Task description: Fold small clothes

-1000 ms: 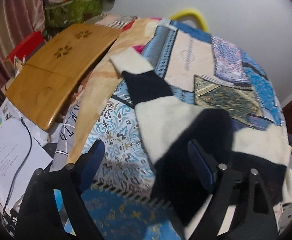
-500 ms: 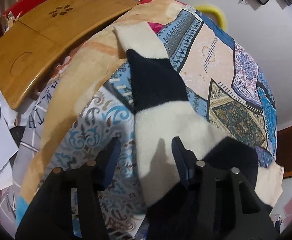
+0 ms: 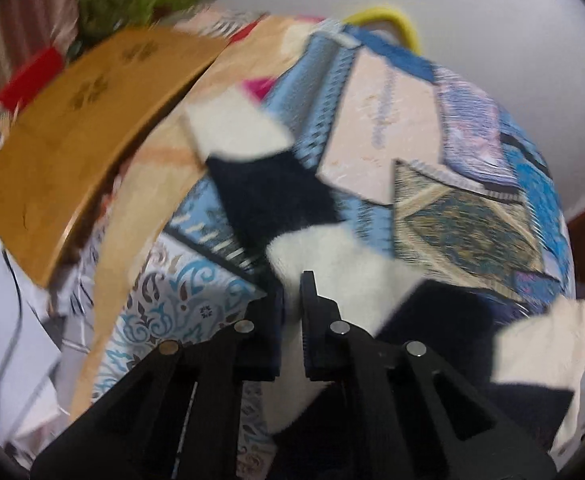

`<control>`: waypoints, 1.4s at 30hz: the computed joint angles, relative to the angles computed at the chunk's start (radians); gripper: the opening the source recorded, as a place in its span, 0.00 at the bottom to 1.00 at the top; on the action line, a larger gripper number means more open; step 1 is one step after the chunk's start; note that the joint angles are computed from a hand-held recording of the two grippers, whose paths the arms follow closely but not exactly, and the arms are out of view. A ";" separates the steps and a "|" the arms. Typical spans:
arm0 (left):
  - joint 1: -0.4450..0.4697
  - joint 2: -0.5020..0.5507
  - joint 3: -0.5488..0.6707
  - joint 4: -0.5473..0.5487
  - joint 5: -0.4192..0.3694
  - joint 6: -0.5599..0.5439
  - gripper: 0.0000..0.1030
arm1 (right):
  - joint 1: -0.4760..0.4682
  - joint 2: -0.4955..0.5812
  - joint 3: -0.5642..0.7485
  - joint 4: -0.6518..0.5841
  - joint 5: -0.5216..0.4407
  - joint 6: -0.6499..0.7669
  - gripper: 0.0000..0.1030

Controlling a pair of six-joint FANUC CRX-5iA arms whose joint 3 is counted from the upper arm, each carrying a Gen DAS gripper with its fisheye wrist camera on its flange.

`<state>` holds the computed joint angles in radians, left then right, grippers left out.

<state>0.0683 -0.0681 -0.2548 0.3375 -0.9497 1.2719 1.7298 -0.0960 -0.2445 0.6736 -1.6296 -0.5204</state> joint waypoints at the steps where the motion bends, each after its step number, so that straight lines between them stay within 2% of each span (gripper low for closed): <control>1: -0.001 -0.019 -0.007 0.023 0.002 -0.035 0.06 | -0.001 0.000 0.001 0.002 0.004 0.005 0.96; 4: -0.011 -0.080 -0.024 0.102 -0.001 -0.139 0.06 | -0.007 0.009 0.012 0.010 0.007 0.022 0.96; 11: -0.068 -0.182 -0.041 0.240 -0.063 -0.294 0.06 | -0.024 0.031 0.046 0.046 0.034 0.089 0.96; 16: -0.122 -0.219 -0.073 0.312 -0.110 -0.338 0.06 | -0.036 0.055 0.081 0.058 0.043 0.144 0.96; 23: -0.239 -0.227 -0.100 0.275 -0.127 -0.333 0.06 | -0.045 0.079 0.114 0.054 0.061 0.185 0.96; 29: -0.294 -0.231 -0.137 0.247 -0.148 -0.325 0.06 | -0.056 0.084 0.119 0.036 0.094 0.180 0.96; 34: -0.322 -0.246 -0.133 0.180 -0.144 -0.314 0.08 | -0.069 0.090 0.134 0.028 0.120 0.190 0.96; 37: -0.290 -0.246 -0.119 0.185 -0.167 -0.306 0.20 | -0.083 0.106 0.159 0.032 0.130 0.221 0.96; 39: -0.254 -0.260 -0.121 0.210 -0.170 -0.309 0.32 | -0.094 0.118 0.177 0.035 0.141 0.245 0.96; 42: -0.203 -0.284 -0.124 0.233 -0.169 -0.332 0.37 | -0.114 0.138 0.203 0.043 0.168 0.280 0.96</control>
<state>-0.1350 -0.3518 -0.3785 0.5706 -1.1185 0.9397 1.6161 0.0415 -0.0410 0.7161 -1.4614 -0.2408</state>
